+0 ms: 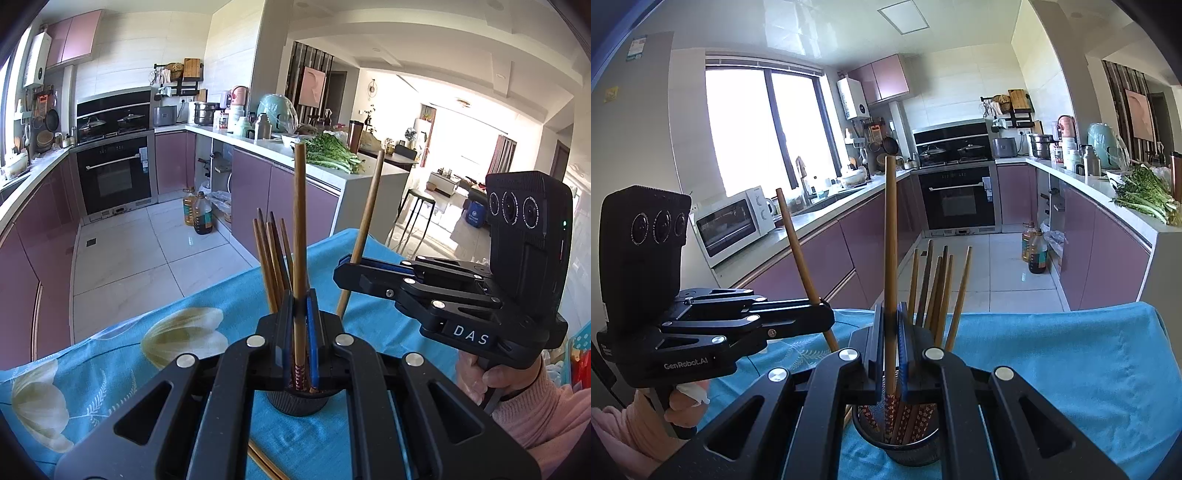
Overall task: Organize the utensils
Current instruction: 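Open the right tool to release the chopstick into the holder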
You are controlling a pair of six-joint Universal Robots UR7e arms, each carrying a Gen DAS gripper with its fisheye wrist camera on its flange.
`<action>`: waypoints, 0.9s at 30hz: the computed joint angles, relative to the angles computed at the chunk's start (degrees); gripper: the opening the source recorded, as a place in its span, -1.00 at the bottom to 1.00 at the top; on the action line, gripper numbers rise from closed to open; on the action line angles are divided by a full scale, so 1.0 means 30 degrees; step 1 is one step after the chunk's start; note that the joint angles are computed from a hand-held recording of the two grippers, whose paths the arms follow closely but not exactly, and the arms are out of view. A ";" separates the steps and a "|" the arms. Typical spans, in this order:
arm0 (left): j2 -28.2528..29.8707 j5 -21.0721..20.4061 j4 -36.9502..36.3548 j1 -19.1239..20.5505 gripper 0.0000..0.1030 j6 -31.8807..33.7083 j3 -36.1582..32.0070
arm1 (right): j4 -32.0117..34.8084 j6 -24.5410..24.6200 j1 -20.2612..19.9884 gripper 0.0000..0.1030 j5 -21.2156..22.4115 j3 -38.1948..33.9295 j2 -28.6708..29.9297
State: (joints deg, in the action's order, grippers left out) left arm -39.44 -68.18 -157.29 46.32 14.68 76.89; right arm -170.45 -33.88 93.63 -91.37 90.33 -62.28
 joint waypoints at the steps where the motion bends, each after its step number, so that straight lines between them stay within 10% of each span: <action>1: 0.0030 0.0022 0.0210 0.0021 -0.85 0.0010 -0.0128 | 0.0085 0.0020 -0.0017 -0.89 -0.0034 -0.0004 0.0017; 27: 0.1615 0.0189 0.4151 0.0560 -0.85 -0.0523 -0.3112 | 0.1749 0.0441 -0.0149 -0.89 -0.1151 -0.1413 0.1325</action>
